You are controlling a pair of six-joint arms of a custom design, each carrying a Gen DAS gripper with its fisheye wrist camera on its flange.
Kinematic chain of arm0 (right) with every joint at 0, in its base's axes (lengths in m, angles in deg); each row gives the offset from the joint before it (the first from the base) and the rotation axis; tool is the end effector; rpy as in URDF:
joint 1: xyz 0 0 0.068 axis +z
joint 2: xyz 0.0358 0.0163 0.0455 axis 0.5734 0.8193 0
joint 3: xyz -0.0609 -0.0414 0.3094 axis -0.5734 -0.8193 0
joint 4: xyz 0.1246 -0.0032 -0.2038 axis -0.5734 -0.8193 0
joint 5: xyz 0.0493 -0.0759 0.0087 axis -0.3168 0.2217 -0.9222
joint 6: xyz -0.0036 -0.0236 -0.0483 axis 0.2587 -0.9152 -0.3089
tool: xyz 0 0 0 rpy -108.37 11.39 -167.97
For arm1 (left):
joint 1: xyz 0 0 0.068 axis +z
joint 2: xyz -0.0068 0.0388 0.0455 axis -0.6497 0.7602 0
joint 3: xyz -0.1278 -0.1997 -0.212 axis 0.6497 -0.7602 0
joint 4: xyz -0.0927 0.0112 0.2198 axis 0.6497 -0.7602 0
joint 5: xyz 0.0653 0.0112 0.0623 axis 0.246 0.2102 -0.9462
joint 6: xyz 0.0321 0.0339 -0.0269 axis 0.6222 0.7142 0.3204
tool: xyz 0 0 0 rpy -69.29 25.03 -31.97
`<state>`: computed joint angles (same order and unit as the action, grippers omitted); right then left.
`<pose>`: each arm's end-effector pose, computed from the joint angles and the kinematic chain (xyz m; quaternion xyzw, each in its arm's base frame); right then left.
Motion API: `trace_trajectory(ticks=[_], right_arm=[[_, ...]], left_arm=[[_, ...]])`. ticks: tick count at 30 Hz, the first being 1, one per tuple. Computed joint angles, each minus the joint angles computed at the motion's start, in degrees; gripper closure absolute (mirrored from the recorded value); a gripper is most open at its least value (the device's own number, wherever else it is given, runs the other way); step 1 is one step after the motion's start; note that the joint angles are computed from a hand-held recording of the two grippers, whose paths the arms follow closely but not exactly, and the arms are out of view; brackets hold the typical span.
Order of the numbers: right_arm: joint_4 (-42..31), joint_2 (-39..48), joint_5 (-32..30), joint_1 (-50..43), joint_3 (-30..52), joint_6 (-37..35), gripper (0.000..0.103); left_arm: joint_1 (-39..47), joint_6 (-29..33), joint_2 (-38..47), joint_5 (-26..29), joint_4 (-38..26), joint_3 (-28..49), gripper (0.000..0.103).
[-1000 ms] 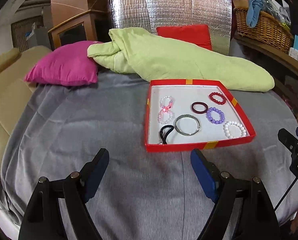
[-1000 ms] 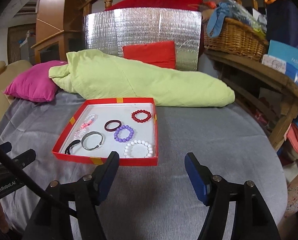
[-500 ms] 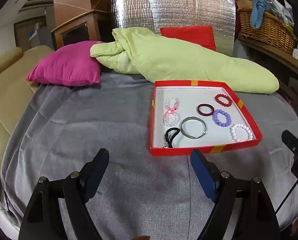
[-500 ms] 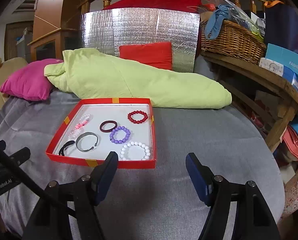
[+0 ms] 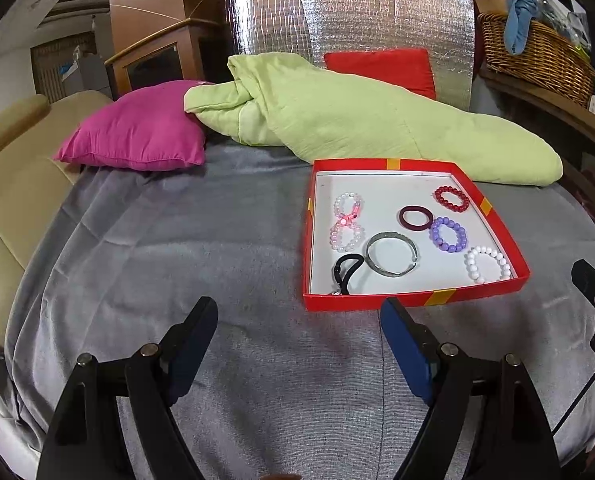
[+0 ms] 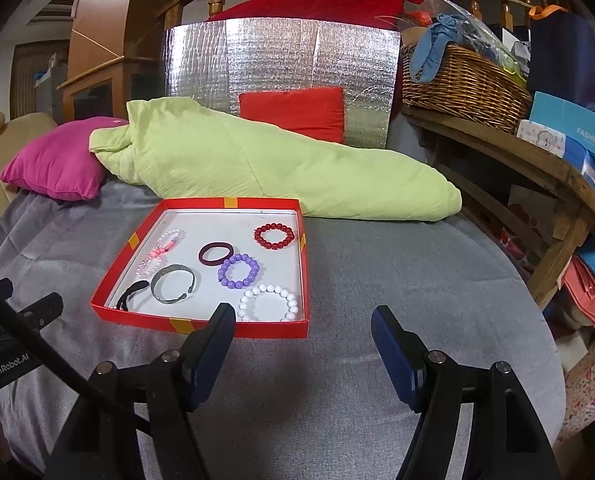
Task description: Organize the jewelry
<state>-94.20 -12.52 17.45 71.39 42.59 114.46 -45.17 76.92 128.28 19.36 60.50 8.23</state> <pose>0.1771 0.0946 0.2950 0.2170 0.8422 -0.1728 0.4623 0.2971 -0.0313 0.2967 0.2041 0.8819 -0.0480 0.4222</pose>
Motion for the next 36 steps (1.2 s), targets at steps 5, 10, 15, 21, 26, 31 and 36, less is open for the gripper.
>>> trace_trajectory(ticks=[5,10,15,21,26,31,36], right_arm=[[0.1,0.12,0.13,0.04,0.07,-0.17,0.029],[0.1,-0.13,0.1,-0.03,-0.12,-0.03,0.029],[0.21,-0.16,-0.04,-0.14,-0.15,-0.14,0.029],[0.13,-0.2,-0.07,-0.14,-0.29,-0.16,0.029],[0.5,-0.63,-0.39,-0.5,-0.55,-0.16,0.029],[0.64,-0.74,-0.51,-0.6,-0.7,-0.1,0.029],[0.83,-0.69,-0.61,-0.78,-0.8,-0.5,0.029]], left_arm=[[-0.06,0.27,-0.03,-0.05,-0.02,-0.01,0.019],[-0.18,0.56,-0.17,-0.24,-0.05,-0.16,0.019],[-0.34,0.54,-0.11,-0.55,-0.18,-0.11,0.019],[-0.43,0.56,-0.12,-0.62,-0.12,-0.17,0.019],[-0.41,0.55,-0.16,-0.63,0.01,-0.29,0.019],[-0.41,0.66,-0.19,-0.66,-0.02,-0.31,0.019],[-0.4,0.85,-0.3,-0.71,0.03,-0.53,0.019]])
